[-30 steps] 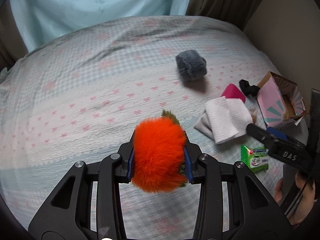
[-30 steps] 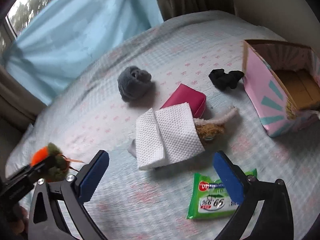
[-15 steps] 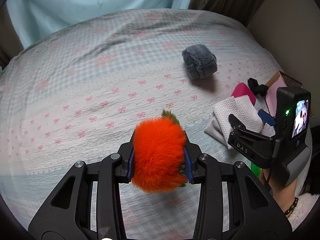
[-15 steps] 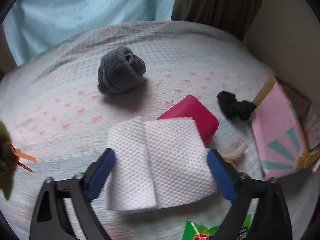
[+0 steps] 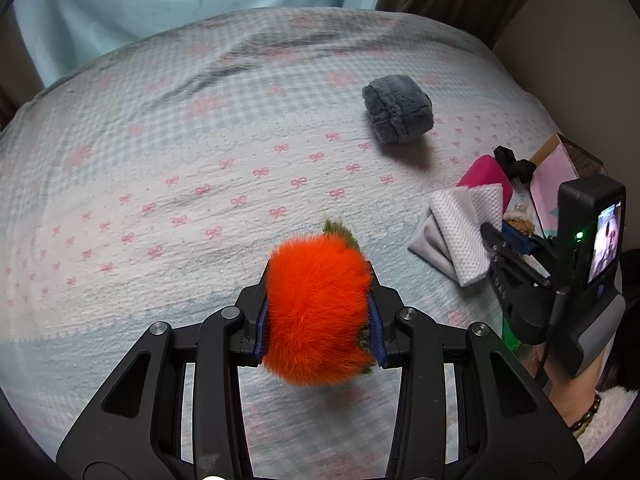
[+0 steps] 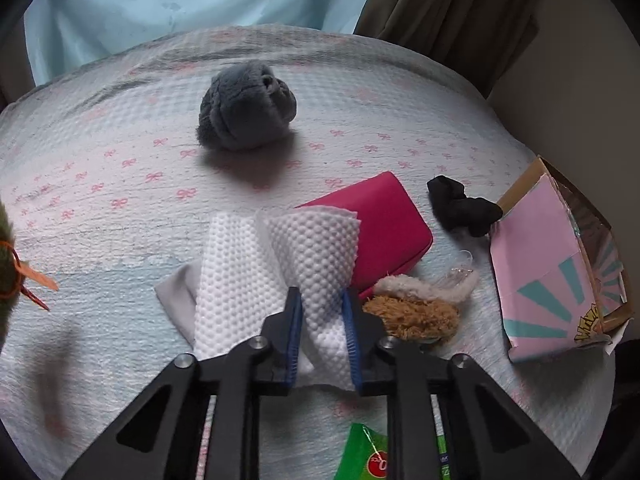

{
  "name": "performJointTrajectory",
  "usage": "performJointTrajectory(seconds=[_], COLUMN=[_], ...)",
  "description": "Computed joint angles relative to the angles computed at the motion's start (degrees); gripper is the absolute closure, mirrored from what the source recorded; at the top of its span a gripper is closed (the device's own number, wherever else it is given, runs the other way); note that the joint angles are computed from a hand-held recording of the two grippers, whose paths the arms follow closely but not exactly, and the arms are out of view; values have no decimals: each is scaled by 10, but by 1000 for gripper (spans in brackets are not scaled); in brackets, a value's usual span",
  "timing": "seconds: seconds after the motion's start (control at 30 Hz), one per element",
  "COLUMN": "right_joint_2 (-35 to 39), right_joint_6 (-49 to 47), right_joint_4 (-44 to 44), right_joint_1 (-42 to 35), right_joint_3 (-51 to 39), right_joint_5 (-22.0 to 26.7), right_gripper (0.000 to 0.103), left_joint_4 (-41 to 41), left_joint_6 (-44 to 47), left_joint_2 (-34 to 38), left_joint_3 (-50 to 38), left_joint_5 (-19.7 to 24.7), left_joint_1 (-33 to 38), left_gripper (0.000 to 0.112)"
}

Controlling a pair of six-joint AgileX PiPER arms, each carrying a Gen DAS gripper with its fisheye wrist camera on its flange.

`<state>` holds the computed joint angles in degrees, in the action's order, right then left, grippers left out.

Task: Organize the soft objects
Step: 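Lift the orange pompom with the left gripper while the right gripper lifts the white cloth, then lower both held items into the cardboard box and open both grippers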

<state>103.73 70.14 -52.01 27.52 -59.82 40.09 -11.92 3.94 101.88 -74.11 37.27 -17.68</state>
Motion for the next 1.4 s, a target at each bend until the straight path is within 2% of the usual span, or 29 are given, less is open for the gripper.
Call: performJointTrajectory(seconds=[0.03, 0.23, 0.43, 0.6, 0.83, 1.0, 1.1, 1.2, 1.3, 1.4], right_joint_2=[-8, -79, -160, -233, -333, -374, -397, -413, -428, -431], right_joint_6=[-1, 14, -26, -94, -192, -265, -315, -384, -482, -638], right_joint_4=[1, -3, 28, 81, 139, 164, 191, 241, 319, 465], right_joint_1=[0, 9, 16, 13, 18, 0, -38, -109, -214, -382], right_joint_3=[3, 31, 25, -2, -71, -135, -168, -201, -228, -253], right_joint_5=[-4, -7, 24, 68, 163, 233, 257, 266, 261, 253], right_gripper=[95, 96, 96, 96, 96, 96, 96, 96, 96, 96], left_joint_4=[1, 9, 29, 59, 113, 133, 148, 172, 200, 228], left_joint_6=[-2, -11, -40, -85, -158, -198, -218, -247, -278, -307], left_joint_2=[-5, -35, -73, -105, -145, -148, -133, -92, -44, 17], left_joint_3=[3, 18, 6, -40, -123, -186, -234, -317, -401, -502], left_joint_5=[-1, -1, 19, 63, 136, 185, 208, 243, 272, 311], left_joint_1=[-1, -6, -20, -45, -98, -142, -175, -221, -271, -317], left_gripper=[78, 78, 78, 78, 78, 78, 78, 78, 78, 78])
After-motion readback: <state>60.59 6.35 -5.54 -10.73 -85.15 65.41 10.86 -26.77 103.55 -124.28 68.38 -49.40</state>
